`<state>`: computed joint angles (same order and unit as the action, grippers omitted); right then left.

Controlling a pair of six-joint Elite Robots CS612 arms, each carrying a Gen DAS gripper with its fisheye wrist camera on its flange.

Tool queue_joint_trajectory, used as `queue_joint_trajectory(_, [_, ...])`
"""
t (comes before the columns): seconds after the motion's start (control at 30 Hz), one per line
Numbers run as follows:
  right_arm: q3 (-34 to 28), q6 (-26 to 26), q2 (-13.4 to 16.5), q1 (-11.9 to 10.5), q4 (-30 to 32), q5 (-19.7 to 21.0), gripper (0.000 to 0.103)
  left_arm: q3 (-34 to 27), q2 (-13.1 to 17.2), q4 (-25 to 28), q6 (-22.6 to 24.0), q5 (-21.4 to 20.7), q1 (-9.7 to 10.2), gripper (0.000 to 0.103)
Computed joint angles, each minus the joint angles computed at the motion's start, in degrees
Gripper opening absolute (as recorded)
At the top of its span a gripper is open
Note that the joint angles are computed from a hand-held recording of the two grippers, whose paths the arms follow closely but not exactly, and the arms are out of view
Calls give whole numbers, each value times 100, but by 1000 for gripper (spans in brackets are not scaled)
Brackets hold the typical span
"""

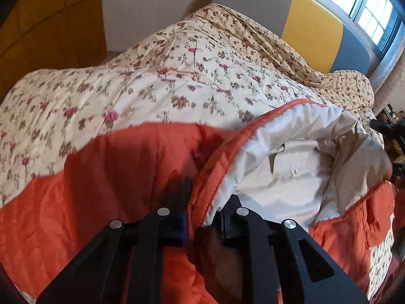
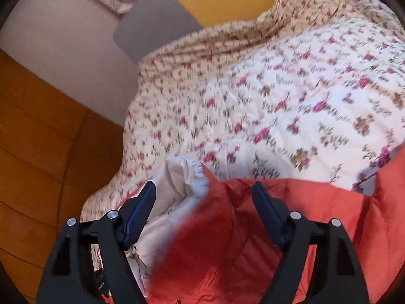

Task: Fold large clothes
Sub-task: 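Lift the hem with both grippers and fold it over toward the collar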

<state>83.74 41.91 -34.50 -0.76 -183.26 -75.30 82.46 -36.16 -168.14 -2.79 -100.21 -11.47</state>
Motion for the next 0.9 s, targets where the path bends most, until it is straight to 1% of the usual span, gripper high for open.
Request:
queue_joint_trajectory(0.03, [-68,-63,24,5,182,42,69,59,-18,-68,28,23,-5,18])
queue_joint_trajectory(0.07, [-127,-163,39,15,418,73,46,115,-31,-144,87,53,-4,18])
queue_joint_trajectory(0.1, [-130,-228,31,30,566,3,36,157,-41,-208,125,63,0,18])
queue_joint_trajectory(0.13, [-82,-282,17,44,572,-88,19,160,-43,-224,110,57,5,18])
queue_joint_trajectory(0.17, [48,-414,-25,53,466,-207,16,171,-41,-244,64,18,27,18])
queue_joint_trajectory(0.23, [275,-717,-116,77,331,-477,13,194,-41,-295,-88,-79,77,18])
queue_joint_trajectory(0.27, [450,-962,-186,107,220,-731,13,212,-35,-366,-209,-137,114,18])
queue_joint_trajectory(0.37, [854,-1523,-284,171,15,-1252,12,204,57,-469,-721,-527,278,18])
queue_joint_trajectory(0.4, [948,-1579,-278,173,-2,-1327,12,199,89,-486,-862,-645,318,18])
queue_joint_trajectory(0.43, [1028,-1550,-253,148,5,-1256,12,154,167,-520,-1107,-889,393,18])
queue_joint_trajectory(0.47, [1111,-1434,-195,102,-137,-1055,12,135,220,-569,-1267,-1075,441,18])
queue_joint_trajectory(0.5, [1183,-1327,-133,83,-431,-968,12,104,301,-672,-1475,-1322,506,18])
queue_joint_trajectory(0.57, [1232,-1380,-33,132,-879,-1142,12,118,360,-898,-1645,-1522,539,19])
queue_joint_trajectory(0.6, [1239,-1502,18,191,-1063,-1341,12,140,378,-1020,-1673,-1591,553,19])
queue_joint_trajectory(0.63, [1241,-1566,38,232,-1133,-1471,12,187,383,-1171,-1670,-1669,567,21])
queue_joint_trajectory(0.67, [1236,-1657,63,283,-1211,-1642,12,253,360,-1265,-1643,-1678,572,24])
queue_joint_trajectory(0.7, [1228,-1727,80,317,-1254,-1767,12,377,289,-1358,-1554,-1602,564,26])
queue_joint_trajectory(0.73, [1196,-1748,97,337,-1257,-1825,12,465,234,-1409,-1486,-1514,554,31])
queue_joint_trajectory(0.77, [1196,-1764,112,346,-1306,-1864,13,664,109,-1564,-1352,-1237,518,39])
queue_joint_trajectory(0.8, [1206,-1760,125,349,-1373,-1880,13,783,44,-1707,-1312,-987,486,43])
queue_joint_trajectory(0.83, [1172,-1754,143,363,-1376,-1904,13,1030,-86,-2072,-1309,-497,424,52])
queue_joint_trajectory(0.87, [1170,-1778,156,377,-1417,-1950,14,1176,-163,-2298,-1362,-102,377,54])
queue_joint_trajectory(0.9, [1187,-1802,157,386,-1447,-1991,14,1311,-241,-2545,-1473,318,319,54])
